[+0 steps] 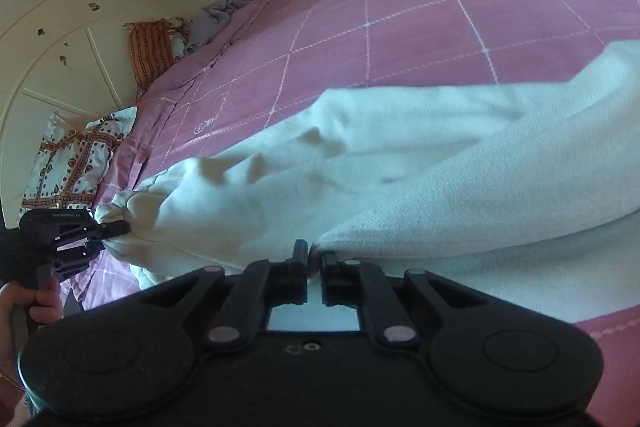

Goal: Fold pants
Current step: 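Lift the waistband with both grippers and fold it over toward the leg cuffs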

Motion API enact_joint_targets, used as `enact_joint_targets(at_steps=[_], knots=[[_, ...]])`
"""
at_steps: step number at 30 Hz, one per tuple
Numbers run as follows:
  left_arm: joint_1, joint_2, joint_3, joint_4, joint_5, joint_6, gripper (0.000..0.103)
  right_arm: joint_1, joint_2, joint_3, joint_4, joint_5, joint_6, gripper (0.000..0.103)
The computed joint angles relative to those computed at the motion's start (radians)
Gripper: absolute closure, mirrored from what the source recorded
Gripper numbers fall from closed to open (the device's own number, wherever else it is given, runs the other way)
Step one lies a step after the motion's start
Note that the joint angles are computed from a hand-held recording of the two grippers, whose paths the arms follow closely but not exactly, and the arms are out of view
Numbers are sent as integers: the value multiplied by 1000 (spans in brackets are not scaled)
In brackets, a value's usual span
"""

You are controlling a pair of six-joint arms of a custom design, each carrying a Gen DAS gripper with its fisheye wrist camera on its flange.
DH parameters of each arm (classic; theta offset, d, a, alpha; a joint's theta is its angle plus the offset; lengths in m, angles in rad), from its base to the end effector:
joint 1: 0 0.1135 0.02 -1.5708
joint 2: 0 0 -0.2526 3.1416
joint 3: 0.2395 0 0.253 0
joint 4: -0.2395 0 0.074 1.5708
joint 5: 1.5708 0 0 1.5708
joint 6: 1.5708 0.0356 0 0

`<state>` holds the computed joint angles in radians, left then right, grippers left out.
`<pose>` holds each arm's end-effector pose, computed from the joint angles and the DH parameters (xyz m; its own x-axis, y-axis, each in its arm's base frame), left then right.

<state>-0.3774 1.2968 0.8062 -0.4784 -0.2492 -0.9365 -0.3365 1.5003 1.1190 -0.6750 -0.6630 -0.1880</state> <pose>0.2432 -0.0870 0.2044 -0.6372 -0.5871 -0.4992 -0.4825 0.8091 -0.3355 0.2931 -0.0793 0.2409 -0.8024 0.1247 -0.5836 -0.1788 0.8828 0.4344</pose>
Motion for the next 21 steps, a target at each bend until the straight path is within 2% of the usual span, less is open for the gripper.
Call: enact_joint_targets(at_steps=[3, 5, 7, 8, 9, 11, 13, 15, 16, 20, 21], knots=[[-61, -29, -101, 52, -16, -18, 91, 6, 34, -31, 10, 83, -49, 97], [-69, -49, -110, 44, -14, -36, 90, -19, 42, -74, 46, 101, -55, 99], [-67, -51, -81, -8, -11, -52, 87, -27, 36, -84, 51, 96, -56, 99], [-84, -51, -53, -58, -30, -68, 82, -22, 36, -77, 41, 103, -60, 95], [-114, -62, -32, -104, -61, -85, 77, -19, 42, -58, 15, 99, -61, 90], [-213, -109, -5, -171, -149, -121, 75, -48, 42, -22, -38, 46, -60, 80], [-314, -105, 50, -234, -226, -137, 72, -89, 30, -1, -67, 17, -78, 78], [-384, -51, 115, -256, -249, -131, 59, -146, 48, 40, -113, -11, -112, 77], [-405, -13, 145, -251, -245, -125, 56, -174, 60, 59, -130, -12, -127, 77], [-473, 195, 272, -204, -219, -119, 53, -291, 136, 141, -154, -1, -148, 75], [-492, 261, 319, -215, -226, -125, 48, -322, 161, 169, -167, -10, -148, 75]])
